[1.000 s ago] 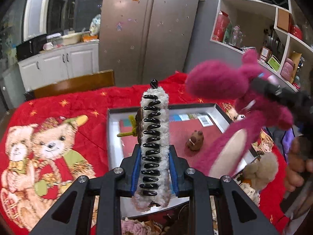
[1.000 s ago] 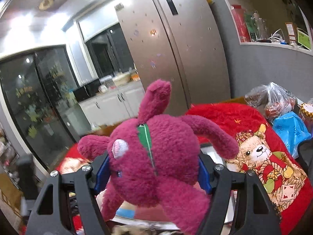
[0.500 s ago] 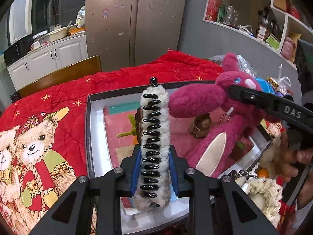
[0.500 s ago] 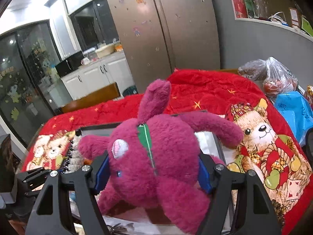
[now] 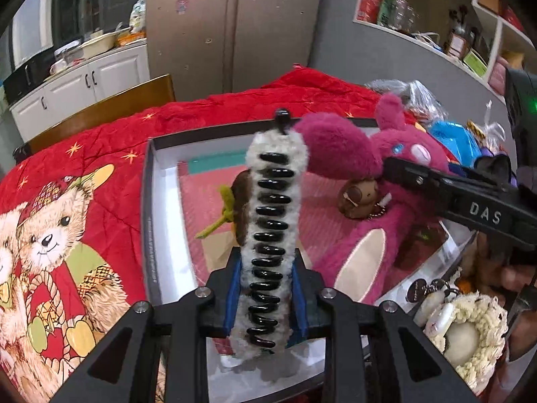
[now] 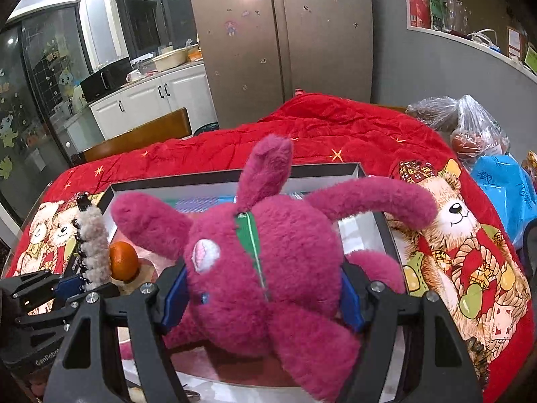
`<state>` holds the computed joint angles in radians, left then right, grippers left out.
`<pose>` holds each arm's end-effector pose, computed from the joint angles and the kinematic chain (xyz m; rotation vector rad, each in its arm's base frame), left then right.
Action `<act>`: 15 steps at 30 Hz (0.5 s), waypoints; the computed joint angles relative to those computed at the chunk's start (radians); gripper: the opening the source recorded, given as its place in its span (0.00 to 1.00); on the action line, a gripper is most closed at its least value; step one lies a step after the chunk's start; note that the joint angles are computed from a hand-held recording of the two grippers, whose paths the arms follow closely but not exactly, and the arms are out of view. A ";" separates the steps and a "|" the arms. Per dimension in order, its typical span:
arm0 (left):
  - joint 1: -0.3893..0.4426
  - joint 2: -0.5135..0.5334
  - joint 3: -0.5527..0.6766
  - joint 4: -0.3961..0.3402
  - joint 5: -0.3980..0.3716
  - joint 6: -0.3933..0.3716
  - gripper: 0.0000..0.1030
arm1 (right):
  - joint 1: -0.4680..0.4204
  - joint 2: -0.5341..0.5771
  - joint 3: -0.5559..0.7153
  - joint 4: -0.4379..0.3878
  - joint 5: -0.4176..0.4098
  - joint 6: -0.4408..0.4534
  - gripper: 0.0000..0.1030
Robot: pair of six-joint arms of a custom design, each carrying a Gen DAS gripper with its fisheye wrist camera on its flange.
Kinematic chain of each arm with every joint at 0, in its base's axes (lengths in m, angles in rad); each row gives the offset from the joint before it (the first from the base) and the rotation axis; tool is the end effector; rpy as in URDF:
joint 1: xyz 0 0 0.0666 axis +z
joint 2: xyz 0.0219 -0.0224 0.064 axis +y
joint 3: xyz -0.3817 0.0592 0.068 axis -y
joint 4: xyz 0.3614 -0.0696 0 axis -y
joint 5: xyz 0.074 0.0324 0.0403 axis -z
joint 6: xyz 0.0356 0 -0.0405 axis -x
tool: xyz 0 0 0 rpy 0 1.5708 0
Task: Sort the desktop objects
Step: 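Lower the hair clip strip into the tray and open the left tool while the right tool releases the bear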
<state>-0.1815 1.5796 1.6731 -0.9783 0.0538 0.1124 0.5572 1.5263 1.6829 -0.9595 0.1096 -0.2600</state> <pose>0.5133 -0.0966 0.4605 0.1088 2.4613 -0.1944 0.4315 0.2638 0.4925 -0.3006 2.3643 0.2625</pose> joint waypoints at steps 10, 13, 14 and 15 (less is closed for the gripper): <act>-0.006 -0.001 -0.009 0.008 -0.018 -0.007 0.27 | 0.015 0.005 0.001 -0.003 0.029 0.016 0.72; -0.007 -0.003 -0.011 0.009 -0.021 -0.012 0.27 | 0.013 0.006 0.002 -0.003 0.027 0.016 0.72; -0.007 -0.003 -0.012 0.010 -0.022 -0.013 0.27 | 0.013 0.006 0.002 -0.003 0.027 0.016 0.72; -0.007 -0.003 -0.012 0.011 -0.022 -0.012 0.27 | 0.013 0.006 0.001 -0.003 0.027 0.017 0.72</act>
<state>-0.1882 1.5767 1.6607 -0.9672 0.0316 0.1001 0.5704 1.5318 1.6842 -0.9623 0.1370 -0.2435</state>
